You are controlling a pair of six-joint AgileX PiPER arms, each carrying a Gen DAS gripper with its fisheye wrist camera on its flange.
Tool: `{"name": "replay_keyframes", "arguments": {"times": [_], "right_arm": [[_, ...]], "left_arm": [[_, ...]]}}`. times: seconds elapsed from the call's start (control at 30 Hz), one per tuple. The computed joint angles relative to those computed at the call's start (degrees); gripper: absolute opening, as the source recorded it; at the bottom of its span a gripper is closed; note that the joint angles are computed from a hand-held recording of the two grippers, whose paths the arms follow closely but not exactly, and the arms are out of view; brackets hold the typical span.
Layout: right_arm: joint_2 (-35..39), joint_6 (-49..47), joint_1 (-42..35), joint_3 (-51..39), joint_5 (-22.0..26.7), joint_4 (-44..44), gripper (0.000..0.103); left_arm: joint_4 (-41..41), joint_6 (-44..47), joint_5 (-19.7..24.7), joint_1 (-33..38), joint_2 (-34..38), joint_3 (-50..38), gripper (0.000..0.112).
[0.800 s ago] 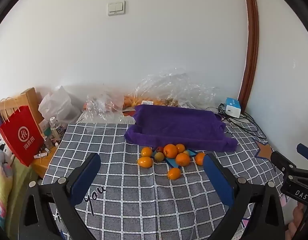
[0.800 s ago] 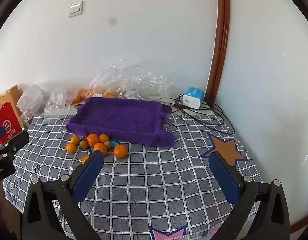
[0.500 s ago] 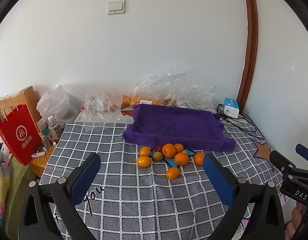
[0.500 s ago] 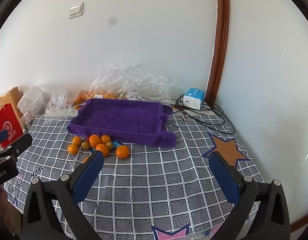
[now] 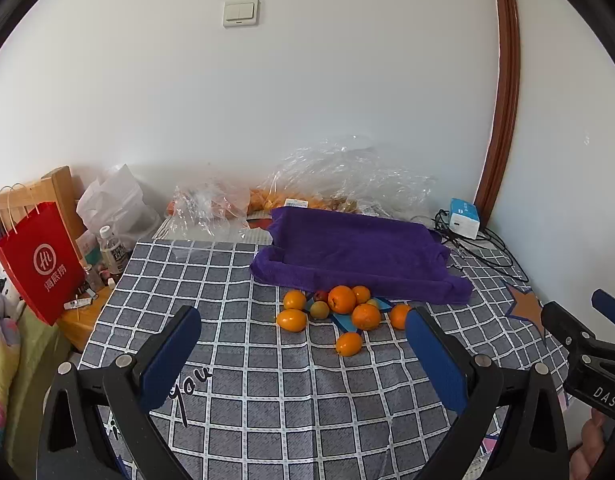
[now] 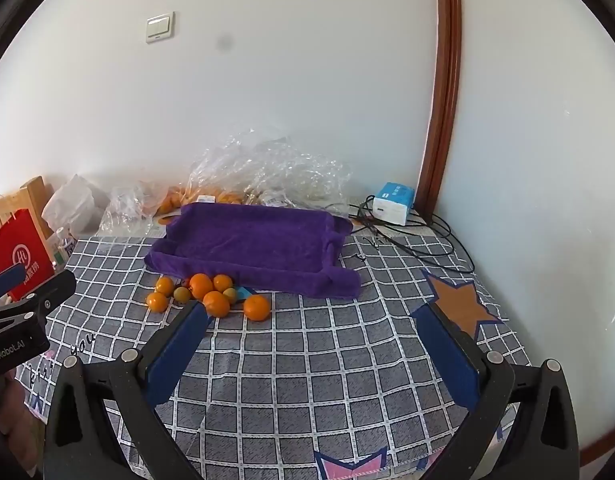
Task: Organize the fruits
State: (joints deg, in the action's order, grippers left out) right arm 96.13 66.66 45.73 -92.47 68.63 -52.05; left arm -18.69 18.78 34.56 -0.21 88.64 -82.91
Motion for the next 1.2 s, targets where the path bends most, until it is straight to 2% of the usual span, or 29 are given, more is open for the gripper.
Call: {"name": "replay_keyframes", "arguments": {"times": [0.5, 0.93, 1.2], "right_arm": [[-0.8, 1.2, -0.1, 1.3, -0.4, 0.0, 0.103], [-0.4, 1.5, 0.3, 1.2, 0.1, -0.4, 0.103], [-0.5, 1.7, 0.4, 1.6, 0.3, -0.6, 0.103]], "left_arm": [[2.3, -0.9, -1.2, -1.3, -1.0, 1.6, 0.103], [-1.7, 1.8, -0.2, 0.0, -1.0, 1.0, 0.103], [-0.3, 0.8, -0.8, -0.6, -0.8, 1.2, 0.103]]}}
